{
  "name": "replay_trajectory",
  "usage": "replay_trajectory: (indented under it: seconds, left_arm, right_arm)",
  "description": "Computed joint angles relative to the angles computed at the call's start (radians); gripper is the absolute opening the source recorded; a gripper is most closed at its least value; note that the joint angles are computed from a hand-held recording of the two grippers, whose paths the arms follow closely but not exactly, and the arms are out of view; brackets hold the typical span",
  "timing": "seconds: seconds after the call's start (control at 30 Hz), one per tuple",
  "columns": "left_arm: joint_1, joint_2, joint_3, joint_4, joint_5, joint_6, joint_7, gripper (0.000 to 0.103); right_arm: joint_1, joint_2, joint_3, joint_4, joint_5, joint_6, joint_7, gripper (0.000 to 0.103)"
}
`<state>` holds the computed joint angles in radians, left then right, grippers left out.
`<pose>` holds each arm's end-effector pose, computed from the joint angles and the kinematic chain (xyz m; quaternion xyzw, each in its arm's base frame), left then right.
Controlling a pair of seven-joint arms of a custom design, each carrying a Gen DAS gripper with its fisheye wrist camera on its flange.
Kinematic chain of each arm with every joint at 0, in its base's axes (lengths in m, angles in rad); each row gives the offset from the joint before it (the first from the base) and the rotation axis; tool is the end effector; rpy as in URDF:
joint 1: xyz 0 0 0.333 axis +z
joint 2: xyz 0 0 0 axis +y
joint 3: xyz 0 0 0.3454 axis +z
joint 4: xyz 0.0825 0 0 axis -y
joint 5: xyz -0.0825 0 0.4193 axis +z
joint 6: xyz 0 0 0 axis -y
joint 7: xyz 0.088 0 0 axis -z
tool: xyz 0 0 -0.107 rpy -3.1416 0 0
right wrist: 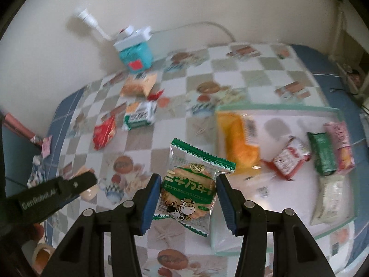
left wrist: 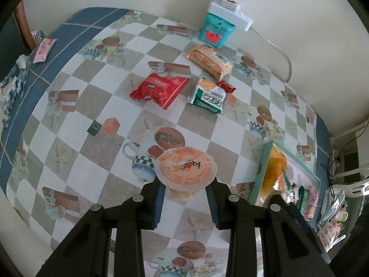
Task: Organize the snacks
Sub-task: 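Carry the pudding cup and bun over the white tray and open both tools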
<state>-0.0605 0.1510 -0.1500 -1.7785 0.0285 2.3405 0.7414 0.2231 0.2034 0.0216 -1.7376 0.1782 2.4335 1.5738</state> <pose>0.6645 -0.1358 0.5303 -0.8679 0.4524 -0.1974 0.0549 0.6788 0.1688 0.5272 -0.7281 0.6367 -0.0902 0.2374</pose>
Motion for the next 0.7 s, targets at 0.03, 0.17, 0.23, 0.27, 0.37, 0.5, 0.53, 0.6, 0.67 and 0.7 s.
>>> replay_trajectory:
  seconds: [0.03,0.17,0.23,0.27,0.37,0.5,0.53,0.6,0.67,0.7]
  left_arm:
    - [-0.004,0.004,-0.002,0.006,0.006,-0.001,-0.004,0.035]
    - [-0.024,0.022,-0.012,0.041,0.032,-0.015,-0.005,0.035]
    - [-0.037,0.033,-0.019,0.062,0.047,-0.020,-0.001,0.035]
    - [-0.043,0.038,-0.021,0.072,0.053,-0.023,0.001,0.035]
    - [-0.064,0.055,-0.031,0.105,0.071,-0.029,0.016,0.035]
    - [-0.088,0.079,-0.040,0.146,0.088,-0.046,0.030,0.035]
    - [-0.095,0.085,-0.042,0.156,0.094,-0.051,0.033,0.035]
    - [-0.109,0.097,-0.045,0.177,0.106,-0.060,0.038,0.035]
    - [-0.123,0.109,-0.048,0.196,0.119,-0.069,0.040,0.035]
    - [-0.132,0.118,-0.051,0.210,0.126,-0.076,0.046,0.035]
  right_arm:
    - [-0.001,0.001,-0.005,0.005,-0.007,-0.001,0.008,0.052]
    - [-0.018,-0.001,-0.021,0.011,-0.015,0.004,0.039,0.052]
    - [-0.039,-0.007,-0.023,0.010,0.020,0.016,0.033,0.052]
    - [-0.047,-0.011,-0.024,0.009,0.032,0.018,0.031,0.052]
    - [-0.065,-0.023,-0.033,0.004,0.045,0.037,0.042,0.052]
    - [-0.082,-0.041,-0.054,-0.010,0.009,0.061,0.092,0.052]
    - [-0.088,-0.047,-0.060,-0.015,-0.003,0.065,0.111,0.052]
    - [-0.100,-0.054,-0.065,-0.021,-0.009,0.064,0.130,0.052]
    - [-0.115,-0.058,-0.067,-0.024,0.002,0.058,0.137,0.052]
    - [-0.120,-0.059,-0.069,-0.024,0.001,0.053,0.146,0.052]
